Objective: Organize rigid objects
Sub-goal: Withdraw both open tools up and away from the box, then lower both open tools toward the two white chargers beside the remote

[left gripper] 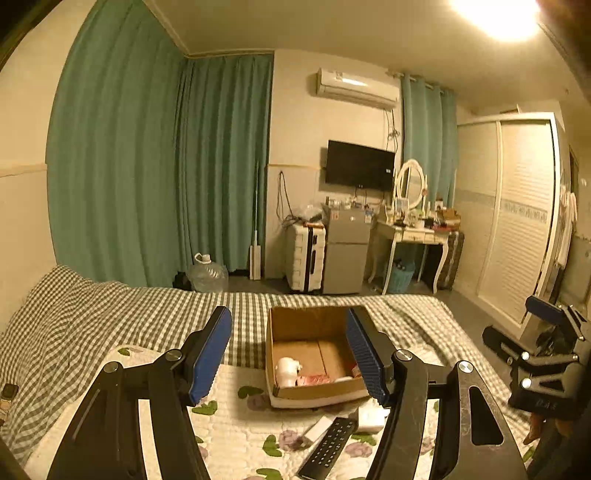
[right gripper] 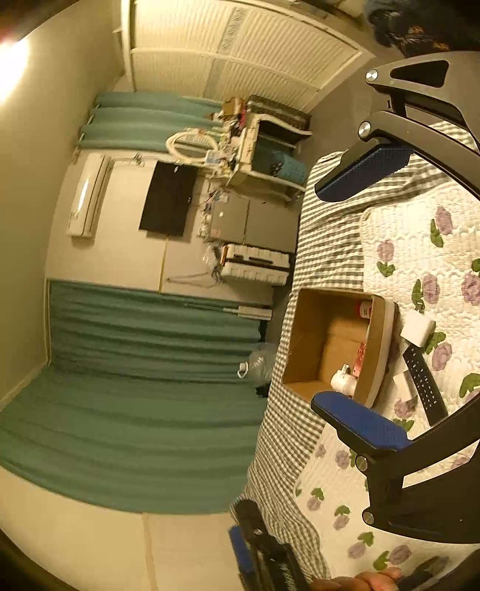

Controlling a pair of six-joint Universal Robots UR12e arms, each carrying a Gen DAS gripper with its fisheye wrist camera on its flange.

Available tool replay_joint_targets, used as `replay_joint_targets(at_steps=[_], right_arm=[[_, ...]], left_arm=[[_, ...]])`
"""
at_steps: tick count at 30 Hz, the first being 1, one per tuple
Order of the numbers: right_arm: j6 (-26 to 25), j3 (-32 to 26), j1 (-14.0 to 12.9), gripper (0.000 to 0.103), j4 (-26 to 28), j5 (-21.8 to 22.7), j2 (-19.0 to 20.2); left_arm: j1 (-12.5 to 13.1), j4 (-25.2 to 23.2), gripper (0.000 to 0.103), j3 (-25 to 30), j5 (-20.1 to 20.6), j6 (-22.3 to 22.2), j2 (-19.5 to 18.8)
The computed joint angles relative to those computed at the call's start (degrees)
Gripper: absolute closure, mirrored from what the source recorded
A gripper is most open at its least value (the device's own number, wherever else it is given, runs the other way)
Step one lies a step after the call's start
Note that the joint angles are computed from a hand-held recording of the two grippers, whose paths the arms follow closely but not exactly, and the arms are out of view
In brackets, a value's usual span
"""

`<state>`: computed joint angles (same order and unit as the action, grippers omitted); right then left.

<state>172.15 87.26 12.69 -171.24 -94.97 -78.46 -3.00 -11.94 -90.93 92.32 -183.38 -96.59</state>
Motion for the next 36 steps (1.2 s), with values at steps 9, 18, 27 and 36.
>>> replay_joint_targets(at_steps=[9,18,27,36], right_arm=[[2.2,-0.3,-0.7,0.000,1.1,-1.3,2.5],[1.4,-0.5,-0.4,0.000,6.5,-3.4,5.7],[3.3,-0.1,-1.2,0.000,12.1,-1.3,8.7],[6.1,-2.1,-2.2,0.000,18.6,2.2,11.8]], left_arm=[[0.6,-4.1,0.036,-0.1,-3.8,1.5,-2.2],[0.7,-9.1,0.036,-0.1,-4.9,2.7,-5.6],[0.8,-14.7,0.038,-0.7,-8.7,8.6,-8.0],[0.3,-25.0,0.039,2.5,-10.0,12.2,-11.5]])
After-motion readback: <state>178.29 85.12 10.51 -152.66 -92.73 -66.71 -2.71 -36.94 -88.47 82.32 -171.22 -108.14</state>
